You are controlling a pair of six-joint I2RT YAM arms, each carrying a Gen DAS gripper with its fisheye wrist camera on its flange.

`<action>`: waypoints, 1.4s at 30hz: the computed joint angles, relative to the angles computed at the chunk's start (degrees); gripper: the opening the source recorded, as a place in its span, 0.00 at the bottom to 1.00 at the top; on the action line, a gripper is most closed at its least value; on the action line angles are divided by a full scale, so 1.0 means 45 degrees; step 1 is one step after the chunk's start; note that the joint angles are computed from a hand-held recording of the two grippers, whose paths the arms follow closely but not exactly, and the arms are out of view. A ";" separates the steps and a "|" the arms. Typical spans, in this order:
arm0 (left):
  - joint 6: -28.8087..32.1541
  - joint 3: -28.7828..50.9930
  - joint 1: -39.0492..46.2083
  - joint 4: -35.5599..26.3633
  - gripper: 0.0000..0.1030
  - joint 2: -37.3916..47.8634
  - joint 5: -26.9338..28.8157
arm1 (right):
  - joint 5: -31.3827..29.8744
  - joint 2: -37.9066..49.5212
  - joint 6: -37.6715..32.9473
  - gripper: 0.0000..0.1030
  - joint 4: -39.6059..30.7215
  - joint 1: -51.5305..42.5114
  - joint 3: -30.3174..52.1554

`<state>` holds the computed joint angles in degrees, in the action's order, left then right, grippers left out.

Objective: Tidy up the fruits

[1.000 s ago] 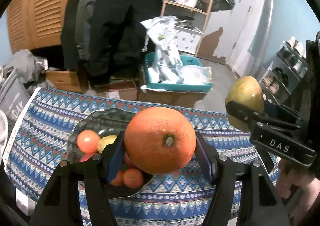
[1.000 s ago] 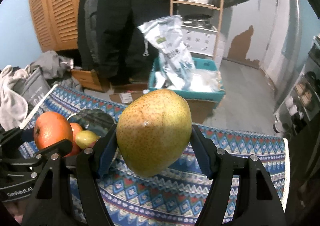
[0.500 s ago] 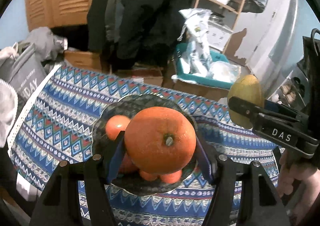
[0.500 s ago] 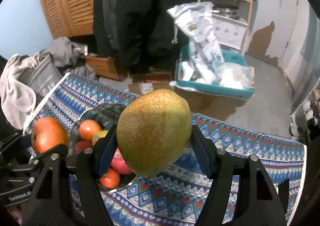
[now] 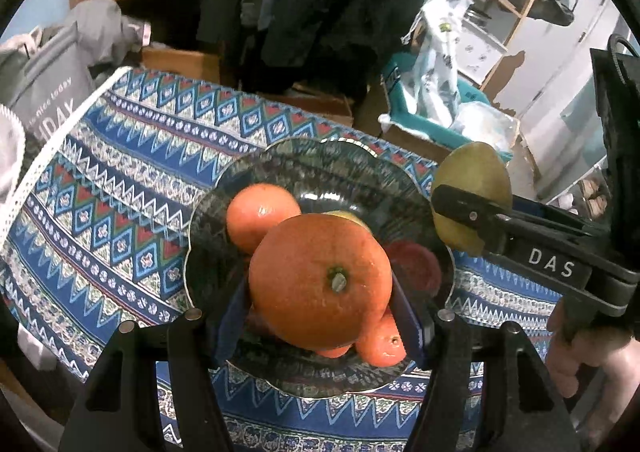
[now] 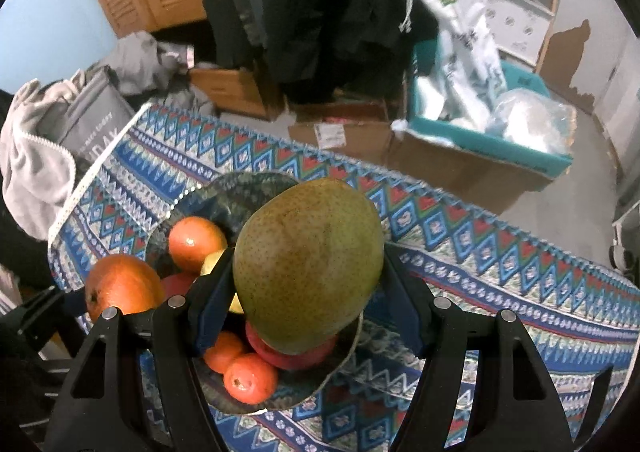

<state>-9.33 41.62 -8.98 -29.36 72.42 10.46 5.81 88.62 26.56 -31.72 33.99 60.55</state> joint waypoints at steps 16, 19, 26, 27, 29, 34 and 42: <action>-0.0233 0.0228 -0.0042 -0.0081 0.65 0.1220 0.0156 | -0.0479 0.0871 -0.0087 0.70 0.0312 0.0017 0.0241; -0.0399 -0.0059 0.0046 0.0313 0.68 0.0545 0.0468 | -0.0550 0.0404 -0.0130 0.70 0.0477 -0.0080 0.0225; -0.0492 -0.0030 -0.0309 0.0140 0.78 -0.0190 0.0083 | -0.0325 -0.0410 0.0048 0.70 0.0119 -0.0058 0.0315; -0.0539 -0.0010 -0.0378 0.0039 0.78 -0.0309 0.0047 | -0.0227 -0.0563 0.0110 0.71 0.0045 -0.0001 0.0292; -0.0550 0.0030 -0.0434 -0.0006 0.78 -0.0453 0.0025 | -0.0033 -0.0789 0.0147 0.71 -0.0141 0.0060 0.0313; -0.0549 0.0270 -0.0901 -0.0471 0.78 -0.1362 -0.0486 | 0.0682 -0.1708 0.0301 0.71 -0.0685 0.0301 0.0332; -0.0486 0.0885 -0.1167 -0.1526 0.78 -0.2447 -0.0950 | 0.2156 -0.3153 0.0433 0.75 -0.1819 0.0709 0.0367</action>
<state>-11.52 45.60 -14.23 -36.23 61.40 6.18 15.52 74.43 28.51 -39.91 37.18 62.20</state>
